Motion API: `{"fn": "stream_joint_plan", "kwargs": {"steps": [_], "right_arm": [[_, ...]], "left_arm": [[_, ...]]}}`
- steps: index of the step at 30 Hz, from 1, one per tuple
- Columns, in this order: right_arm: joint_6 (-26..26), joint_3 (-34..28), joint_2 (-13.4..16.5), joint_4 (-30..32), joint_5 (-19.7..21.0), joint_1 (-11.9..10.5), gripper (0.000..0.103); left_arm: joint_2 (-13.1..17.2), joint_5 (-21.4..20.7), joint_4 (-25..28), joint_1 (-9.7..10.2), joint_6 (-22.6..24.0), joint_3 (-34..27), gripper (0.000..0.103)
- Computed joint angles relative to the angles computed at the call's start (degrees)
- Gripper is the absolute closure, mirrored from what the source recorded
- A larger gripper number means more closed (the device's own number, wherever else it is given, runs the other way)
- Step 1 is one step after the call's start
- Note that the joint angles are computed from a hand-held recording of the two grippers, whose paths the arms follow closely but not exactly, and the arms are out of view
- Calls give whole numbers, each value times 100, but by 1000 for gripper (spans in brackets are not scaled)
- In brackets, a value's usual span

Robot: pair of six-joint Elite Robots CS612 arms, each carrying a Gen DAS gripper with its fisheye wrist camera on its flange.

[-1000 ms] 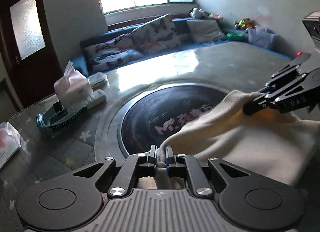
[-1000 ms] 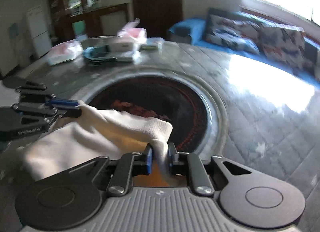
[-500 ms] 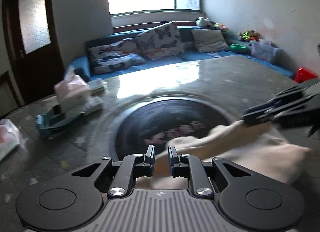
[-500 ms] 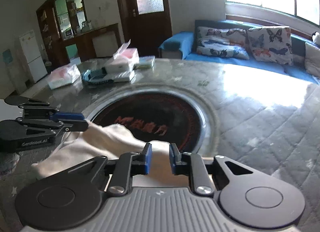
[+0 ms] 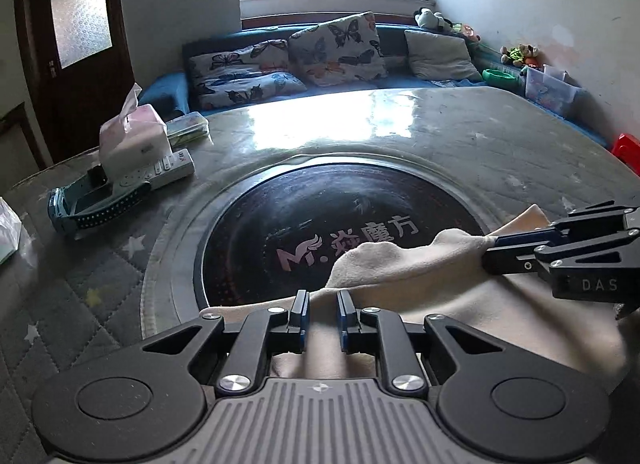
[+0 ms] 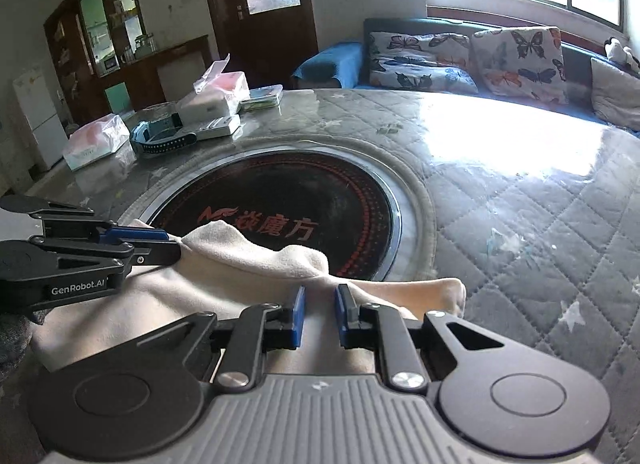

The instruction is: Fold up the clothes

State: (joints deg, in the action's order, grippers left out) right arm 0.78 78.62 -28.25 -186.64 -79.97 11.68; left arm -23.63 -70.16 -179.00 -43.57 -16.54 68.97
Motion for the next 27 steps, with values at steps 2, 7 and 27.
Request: {"fn": "stream_joint_plan", "kwargs": {"steps": [2, 7, 27], "right_arm": [[40, 41, -22, -85, 4, -2, 88], [230, 330, -164, -439, 38, -51, 88], [-976, 1264, -388, -1495, 979, 18, 86]], "left_arm": [[-30, 96, 4, -31, -55, 40, 86], [-129, 199, -92, -104, -143, 186, 86], [-555, 965, -898, -504, -298, 1392, 84]]}}
